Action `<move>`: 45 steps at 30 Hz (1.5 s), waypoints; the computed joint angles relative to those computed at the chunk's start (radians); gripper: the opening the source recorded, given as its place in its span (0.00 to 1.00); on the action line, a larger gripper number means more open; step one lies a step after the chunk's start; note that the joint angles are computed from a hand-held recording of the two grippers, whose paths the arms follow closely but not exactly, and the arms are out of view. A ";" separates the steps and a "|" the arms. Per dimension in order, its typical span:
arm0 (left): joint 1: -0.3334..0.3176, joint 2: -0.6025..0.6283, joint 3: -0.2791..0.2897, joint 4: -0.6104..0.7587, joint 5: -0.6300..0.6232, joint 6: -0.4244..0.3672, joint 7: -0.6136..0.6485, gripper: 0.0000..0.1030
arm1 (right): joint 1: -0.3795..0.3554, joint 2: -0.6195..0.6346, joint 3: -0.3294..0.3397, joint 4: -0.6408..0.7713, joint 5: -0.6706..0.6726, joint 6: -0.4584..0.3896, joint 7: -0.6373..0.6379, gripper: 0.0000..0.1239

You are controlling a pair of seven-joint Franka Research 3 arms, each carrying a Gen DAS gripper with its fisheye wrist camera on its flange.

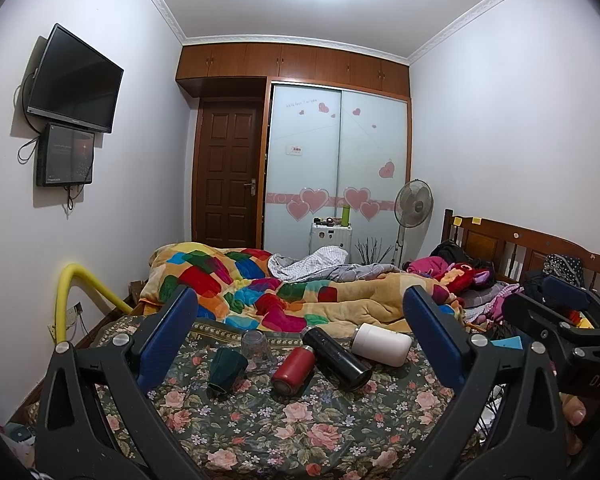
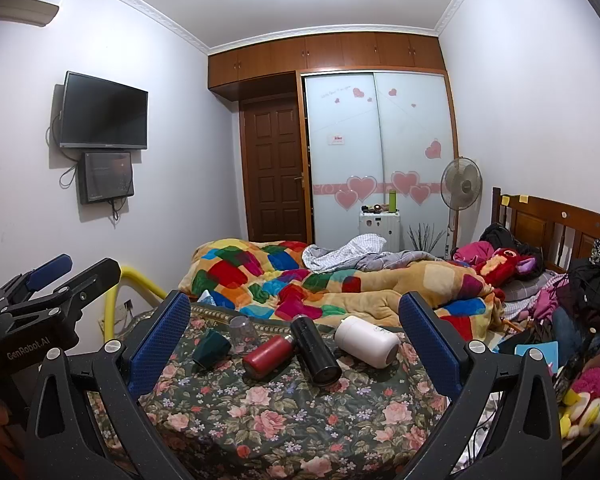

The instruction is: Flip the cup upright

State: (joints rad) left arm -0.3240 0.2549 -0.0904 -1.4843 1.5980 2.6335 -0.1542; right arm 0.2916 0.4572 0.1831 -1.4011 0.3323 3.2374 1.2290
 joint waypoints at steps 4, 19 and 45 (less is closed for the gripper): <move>-0.002 0.001 0.000 0.003 -0.001 -0.003 0.003 1.00 | 0.001 0.000 -0.002 0.000 -0.002 0.002 0.001 0.83; -0.009 0.006 0.001 0.014 -0.010 -0.016 0.021 1.00 | 0.003 -0.008 -0.006 -0.004 -0.006 -0.006 0.005 0.83; 0.122 0.328 0.023 0.319 -0.493 0.038 0.454 1.00 | 0.155 0.223 -0.275 0.323 -0.154 -0.236 0.249 0.83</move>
State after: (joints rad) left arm -0.2018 0.5825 -0.0673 -1.1653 1.1047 2.6716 0.2993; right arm 0.4466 0.6804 -0.0922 -1.0786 0.1787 3.0013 1.4779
